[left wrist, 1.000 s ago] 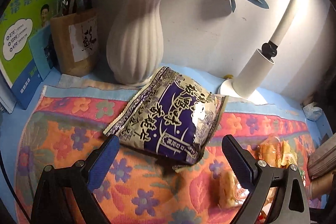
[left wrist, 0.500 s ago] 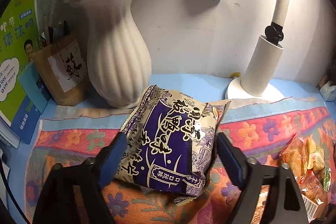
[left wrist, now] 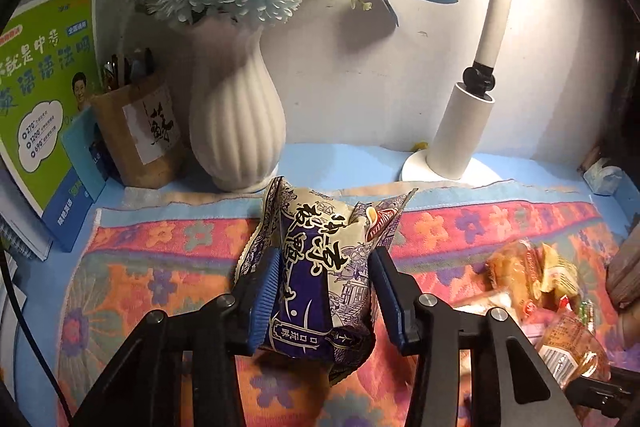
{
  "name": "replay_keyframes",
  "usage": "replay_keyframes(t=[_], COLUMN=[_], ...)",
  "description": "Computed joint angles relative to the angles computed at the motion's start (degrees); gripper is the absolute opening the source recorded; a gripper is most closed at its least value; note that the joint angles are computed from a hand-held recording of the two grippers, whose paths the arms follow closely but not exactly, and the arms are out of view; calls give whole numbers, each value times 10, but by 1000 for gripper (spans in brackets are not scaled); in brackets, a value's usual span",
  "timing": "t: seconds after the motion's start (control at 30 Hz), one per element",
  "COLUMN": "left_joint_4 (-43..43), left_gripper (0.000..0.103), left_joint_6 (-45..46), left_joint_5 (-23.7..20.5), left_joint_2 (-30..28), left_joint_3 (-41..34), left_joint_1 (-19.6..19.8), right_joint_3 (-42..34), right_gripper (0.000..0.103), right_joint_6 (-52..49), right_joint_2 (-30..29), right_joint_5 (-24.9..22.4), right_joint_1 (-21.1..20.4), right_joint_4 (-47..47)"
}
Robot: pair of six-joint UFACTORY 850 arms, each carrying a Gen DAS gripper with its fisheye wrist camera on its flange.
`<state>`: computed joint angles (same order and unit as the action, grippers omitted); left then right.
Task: Organize snacks
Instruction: 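Grasp the purple-printed snack bag with the left gripper while the right grasps the bread bag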
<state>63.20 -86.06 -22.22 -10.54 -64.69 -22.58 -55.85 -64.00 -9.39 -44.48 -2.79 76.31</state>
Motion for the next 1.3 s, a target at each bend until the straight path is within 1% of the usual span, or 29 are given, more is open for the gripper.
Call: replay_keyframes(t=[0.07, 0.17, 0.27, 0.43, 0.53, 0.57, 0.67, 0.7, 0.73, 0.77, 0.8, 0.83, 0.87, 0.93, 1.0, 1.07, 1.1, 1.13, 1.23, 1.3], left_joint_4=[17, 40, 48, 63, 83, 86, 100, 105, 109, 115, 123, 131, 137, 145, 157, 163, 166, 171, 179, 182], left_gripper=[45, 45, 45, 45, 45, 45, 45, 45, 45, 45, 44, 45, 45, 45, 45, 45, 45, 45, 45, 45], left_joint_6=[-25, -59, -84, -156, -207, -217, -253, -267, -280, -291, -303, -312, -317, -325, -335, -340, -342, -345, -351, -352], left_joint_5=[-4, -21, -49, -85, -112, -123, -117, -115, -114, -113, -116, -122, -126, -119, -118, -121, -124, -121, -118, -118], left_joint_2=[28, 68, 102, 142, 144, 141, 134, 132, 130, 129, 129, 129, 129, 130, 128, 126, 127, 128, 130, 131], left_joint_3=[25, 61, 90, 132, 148, 150, 157, 159, 162, 164, 166, 168, 169, 171, 173, 174, 175, 177, 181, 182], left_joint_1=[-12, -40, -74, -132, -167, -178, -191, -194, -197, -198, -201, -205, -208, -206, -205, -207, -208, -208, -209, -210], right_joint_3=[11, 25, 44, 95, 129, 136, 150, 153, 156, 158, 161, 167, 173, 178, 173, 165, 165, 164, 155, 146], right_gripper=[49, 47, 46, 46, 51, 51, 53, 55, 63, 67, 73, 74, 74, 74, 74, 74, 78, 85, 87, 87], right_joint_6=[-3, 0, 3, -1, -10, -18, -42, -52, -62, -67, -75, -90, -105, -135, -169, -227, -260, -292, -365, -375], right_joint_2=[14, 34, 55, 105, 140, 147, 167, 172, 179, 185, 192, 203, 212, 228, 229, 226, 228, 226, 208, 192], right_joint_5=[-10, -21, -42, -39, -43, -55, -96, -111, -121, -124, -123, -112, -98, -58, -45, -41, -35, -25, -12, -4], right_joint_1=[-7, -17, -33, -54, -67, -73, -82, -88, -93, -97, -102, -107, -111, -112, -110, -103, -99, -88, -58, -41], right_joint_4=[-3, -18, -32, -77, -108, -119, -165, -180, -196, -211, -226, -241, -251, -267, -272, -252, -238, -226, -207, -216])
